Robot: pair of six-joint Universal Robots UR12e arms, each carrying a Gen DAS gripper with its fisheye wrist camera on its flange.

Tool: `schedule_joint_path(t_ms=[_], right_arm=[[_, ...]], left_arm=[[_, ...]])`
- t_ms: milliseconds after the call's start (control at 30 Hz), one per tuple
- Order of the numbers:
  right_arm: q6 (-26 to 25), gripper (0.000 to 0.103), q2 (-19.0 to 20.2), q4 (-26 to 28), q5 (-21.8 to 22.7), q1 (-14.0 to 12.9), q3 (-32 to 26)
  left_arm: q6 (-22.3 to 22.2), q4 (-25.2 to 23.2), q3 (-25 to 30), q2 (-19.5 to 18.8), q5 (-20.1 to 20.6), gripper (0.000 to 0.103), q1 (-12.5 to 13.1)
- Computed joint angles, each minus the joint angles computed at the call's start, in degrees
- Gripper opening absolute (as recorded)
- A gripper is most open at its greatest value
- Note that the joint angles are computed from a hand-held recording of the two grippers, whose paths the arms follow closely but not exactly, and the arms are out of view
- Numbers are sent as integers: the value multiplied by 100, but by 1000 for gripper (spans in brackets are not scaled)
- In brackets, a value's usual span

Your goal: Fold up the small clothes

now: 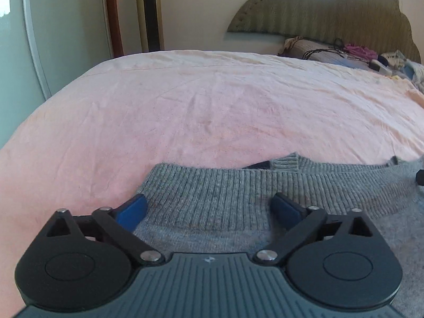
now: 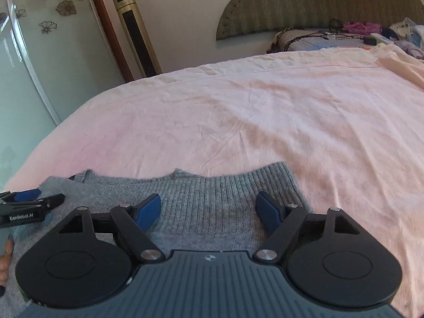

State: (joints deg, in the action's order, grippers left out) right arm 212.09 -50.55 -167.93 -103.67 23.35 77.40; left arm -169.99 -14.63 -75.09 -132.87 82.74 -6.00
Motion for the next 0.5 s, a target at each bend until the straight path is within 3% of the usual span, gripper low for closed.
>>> schedule_joint_path(t_ms=[67, 200, 267, 333, 367, 400, 467, 500], right_arm=[[29, 78, 41, 59, -138, 4, -70], [-424, 82, 138, 754, -572, 124, -417], [-258, 84, 23, 987, -971, 251, -374], [-320, 92, -173, 452, -891, 324, -47], [-361, 99, -240, 275, -860, 354, 81], [-341, 99, -295, 306, -867, 384, 159], [-315, 99, -345, 767, -827, 397, 232], [-394, 101, -336, 724, -891, 410, 316]], left_arm=[[10, 23, 11, -4, 129, 103, -38], [107, 138, -303, 243, 348, 103, -39], [183, 331, -630, 473, 149, 103, 15], [470, 309, -807, 600, -244, 103, 71], [655, 312, -868, 618, -231, 103, 63], [801, 342, -887, 590, -145, 103, 45], [562, 447, -874, 499, -357, 103, 115], [380, 298, -799, 481, -429, 103, 144]])
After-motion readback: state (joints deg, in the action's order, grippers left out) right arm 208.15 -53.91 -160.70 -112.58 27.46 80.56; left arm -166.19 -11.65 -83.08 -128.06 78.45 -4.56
